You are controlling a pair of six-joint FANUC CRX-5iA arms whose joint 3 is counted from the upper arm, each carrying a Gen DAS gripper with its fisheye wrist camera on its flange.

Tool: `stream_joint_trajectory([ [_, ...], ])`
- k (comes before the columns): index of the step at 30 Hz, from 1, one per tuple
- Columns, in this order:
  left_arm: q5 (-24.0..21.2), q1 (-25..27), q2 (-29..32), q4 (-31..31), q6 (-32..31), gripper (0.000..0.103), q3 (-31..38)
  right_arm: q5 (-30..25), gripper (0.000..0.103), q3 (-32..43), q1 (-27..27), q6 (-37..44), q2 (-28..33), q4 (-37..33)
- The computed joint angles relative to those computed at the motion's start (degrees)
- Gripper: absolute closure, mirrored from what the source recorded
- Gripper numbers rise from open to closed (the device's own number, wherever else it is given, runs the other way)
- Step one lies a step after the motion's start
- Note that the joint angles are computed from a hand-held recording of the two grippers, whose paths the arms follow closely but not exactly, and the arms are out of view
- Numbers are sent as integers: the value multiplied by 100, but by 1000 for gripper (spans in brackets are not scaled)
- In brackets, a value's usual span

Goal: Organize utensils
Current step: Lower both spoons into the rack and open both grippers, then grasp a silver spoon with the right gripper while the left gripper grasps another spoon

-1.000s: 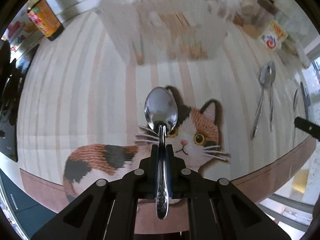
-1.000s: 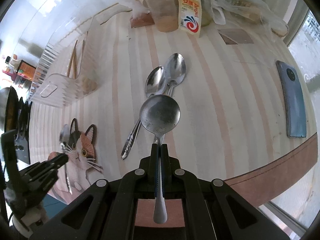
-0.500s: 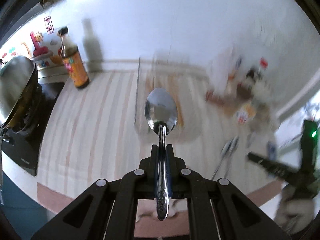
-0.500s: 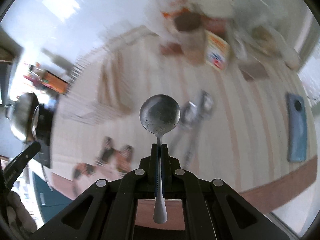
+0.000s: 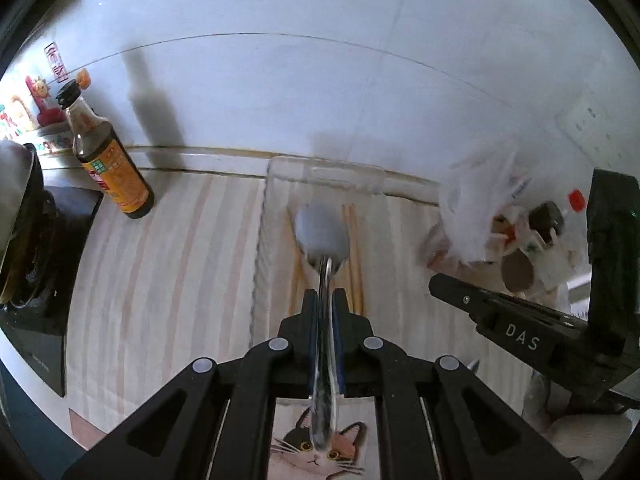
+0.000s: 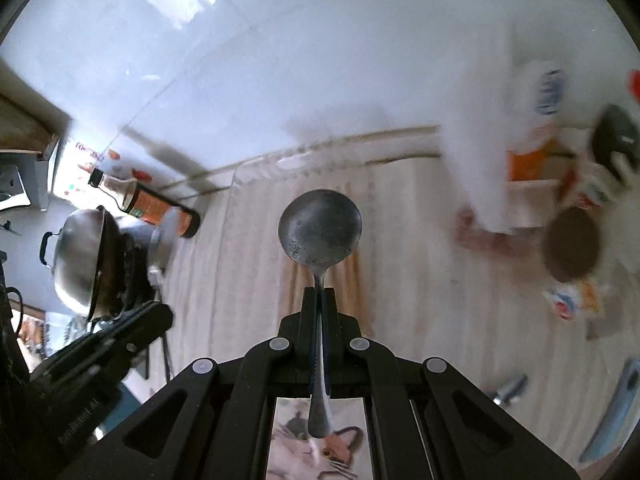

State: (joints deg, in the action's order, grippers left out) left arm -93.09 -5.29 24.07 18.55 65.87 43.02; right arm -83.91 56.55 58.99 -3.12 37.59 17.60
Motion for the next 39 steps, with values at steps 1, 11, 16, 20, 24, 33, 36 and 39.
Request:
stream_joint_trajectory([
  [1,30,4,-14,-34,30,96,3,-4,100,28,-27,35,23,-43],
  [11,1235,65,-1256,-662,-299,35,-1549,114,95,-2215,582,-1489,-1329,484],
  [16,2294,78,-2126,-526,-481,0,-2840,-335,75,-3249,1140,-2765,-1967,295],
  [20,2272,-106,-2269,-642,-626,0,-3238,-66,74,-3897,1346,-3311,-2256,-162],
  [24,2167,-322,-2344,-1091,-562,0,-3386,385,74,-4302,1391,-3393,-2302,-447],
  [33,1930,-835,-2540,-2060,-344,0,-3652,-208,92,-3314,1134,-2270,-1259,-807],
  [36,1866,-981,-2559,-2075,-415,0,-3707,-138,96,-3408,1148,-2314,-1255,-869],
  [39,1684,-1195,-2523,-2065,-582,0,-3716,40,97,-3840,1251,-2590,-1495,-972],
])
